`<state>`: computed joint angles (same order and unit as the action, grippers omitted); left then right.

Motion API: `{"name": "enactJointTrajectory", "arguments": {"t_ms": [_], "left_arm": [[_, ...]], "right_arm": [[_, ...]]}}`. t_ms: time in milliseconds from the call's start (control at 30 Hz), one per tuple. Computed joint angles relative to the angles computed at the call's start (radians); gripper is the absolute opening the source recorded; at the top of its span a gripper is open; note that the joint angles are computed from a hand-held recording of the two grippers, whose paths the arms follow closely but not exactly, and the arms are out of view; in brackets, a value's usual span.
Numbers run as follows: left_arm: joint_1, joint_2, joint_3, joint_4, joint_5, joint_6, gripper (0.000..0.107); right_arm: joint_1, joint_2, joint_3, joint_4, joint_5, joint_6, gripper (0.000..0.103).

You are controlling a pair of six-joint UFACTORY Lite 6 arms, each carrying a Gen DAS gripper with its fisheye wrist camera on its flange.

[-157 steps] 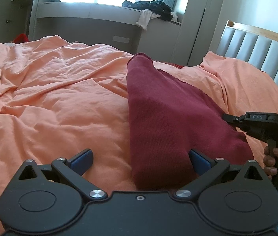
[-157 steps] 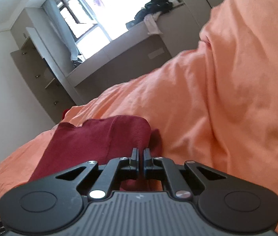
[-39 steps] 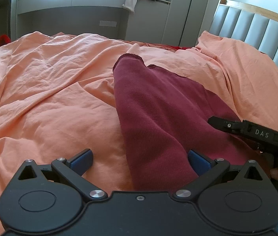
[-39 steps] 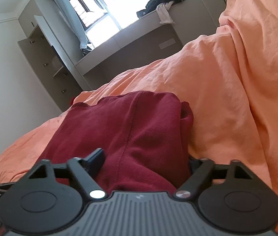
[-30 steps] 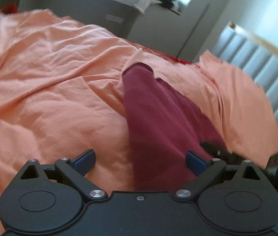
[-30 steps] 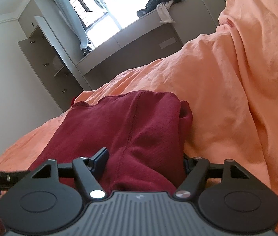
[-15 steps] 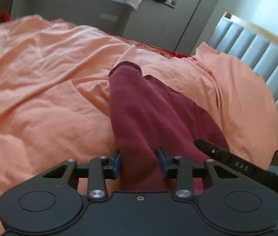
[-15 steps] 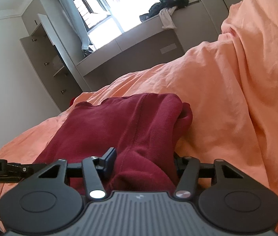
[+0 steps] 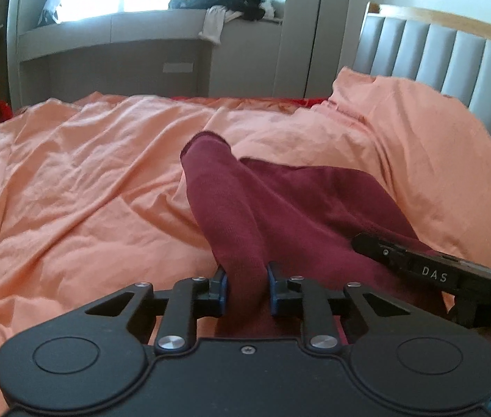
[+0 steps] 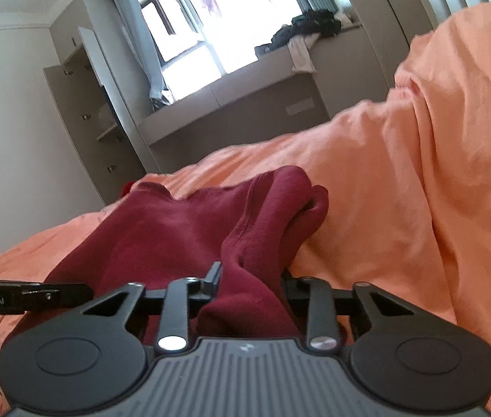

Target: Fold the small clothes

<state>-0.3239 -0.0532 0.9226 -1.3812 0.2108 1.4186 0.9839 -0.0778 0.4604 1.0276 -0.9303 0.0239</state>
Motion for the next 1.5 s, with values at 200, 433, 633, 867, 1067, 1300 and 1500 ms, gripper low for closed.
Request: {"name": "enactJointTrajectory", "arguments": {"t_ms": [200, 433, 633, 867, 1067, 1300, 1500], "left_arm": [[0.013, -0.059, 0.012, 0.022, 0.028, 0.005, 0.021], [0.088, -0.146, 0.0, 0.057, 0.054, 0.045, 0.021], [0.212, -0.198, -0.023, -0.006, 0.085, 0.207, 0.021], [0.403, -0.19, 0.013, -0.074, 0.153, 0.373, 0.022], [0.542, -0.093, 0.076, -0.115, 0.212, 0.434, 0.022], [0.59, 0.074, 0.119, -0.175, 0.236, 0.49, 0.023], [0.57, 0.135, 0.104, -0.287, 0.191, 0.577, 0.026]], "right_arm": [[0.051, -0.038, 0.01, 0.046, -0.064, -0.049, 0.026], [0.08, -0.021, 0.092, 0.047, -0.111, -0.09, 0.026], [0.055, 0.117, 0.282, -0.002, -0.066, -0.127, 0.026], [0.005, 0.35, 0.607, -0.087, 0.033, -0.164, 0.026], [-0.049, 0.571, 0.932, -0.119, 0.169, -0.213, 0.027], [-0.078, 0.754, 1.171, 0.012, 0.275, -0.41, 0.027], [-0.089, 0.834, 1.264, 0.112, 0.318, -0.527, 0.028]]}}
